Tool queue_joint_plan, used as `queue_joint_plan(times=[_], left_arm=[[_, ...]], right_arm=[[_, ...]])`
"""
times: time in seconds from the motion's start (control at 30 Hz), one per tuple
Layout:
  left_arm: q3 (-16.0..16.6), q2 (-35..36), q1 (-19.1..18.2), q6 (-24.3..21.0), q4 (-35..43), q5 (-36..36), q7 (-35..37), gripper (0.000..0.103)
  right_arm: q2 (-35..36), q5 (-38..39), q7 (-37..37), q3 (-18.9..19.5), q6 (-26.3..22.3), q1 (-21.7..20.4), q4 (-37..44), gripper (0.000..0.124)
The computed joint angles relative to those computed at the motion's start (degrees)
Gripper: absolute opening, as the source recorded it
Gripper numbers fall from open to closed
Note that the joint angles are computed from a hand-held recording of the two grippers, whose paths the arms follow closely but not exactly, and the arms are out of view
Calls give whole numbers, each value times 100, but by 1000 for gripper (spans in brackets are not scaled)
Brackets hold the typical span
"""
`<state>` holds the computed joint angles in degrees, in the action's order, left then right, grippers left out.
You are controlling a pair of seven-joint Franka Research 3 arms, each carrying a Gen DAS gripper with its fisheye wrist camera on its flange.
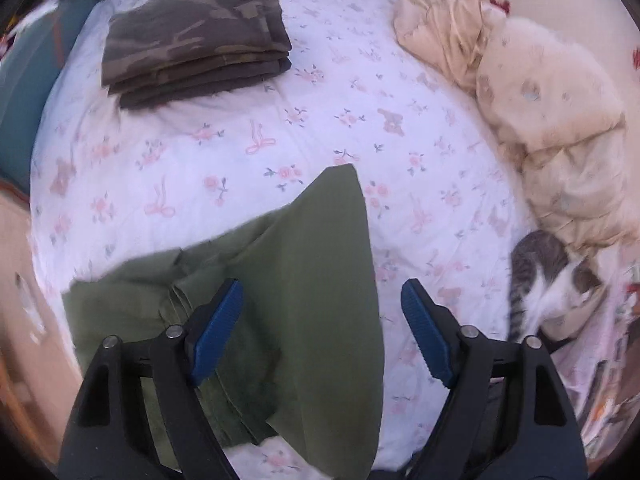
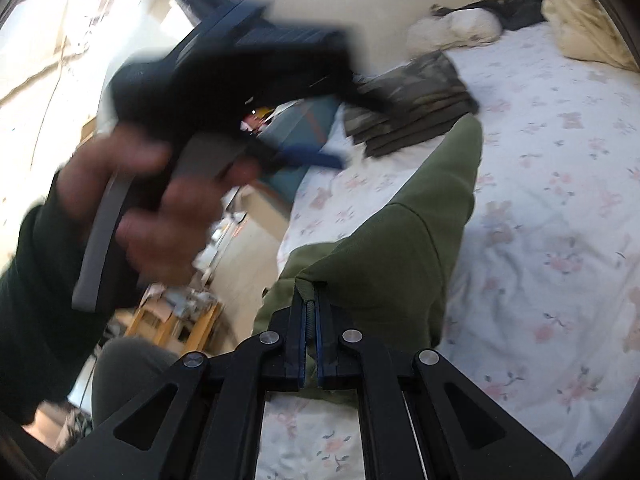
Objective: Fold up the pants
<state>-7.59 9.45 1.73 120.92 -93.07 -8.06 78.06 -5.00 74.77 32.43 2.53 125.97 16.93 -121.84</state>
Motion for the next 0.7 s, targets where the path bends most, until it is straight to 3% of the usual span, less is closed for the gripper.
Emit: queue_joint_plan(times=[0.07,0.17,0.27,0.43,0.7], left_arm=[[-16,292,-35,-309,374,171,74,74],[-28,430,-26,-461,493,311,220,62],[-6,286,45,-427,297,338,401,11],[162,-473,252,12,-493,241,878,6],[774,-1434,789,191,-1712,-111,1217,6]], right_arm=[[27,-5,-80,2,-193,9,27,3],[37,-73,-202,-2,-454,5,38,3],[-21,-104,-316,28,-643,29,4,3],[-50,1,-397,97,-785,130,60,3],[345,-202,-106,522,-563,655,404,3]])
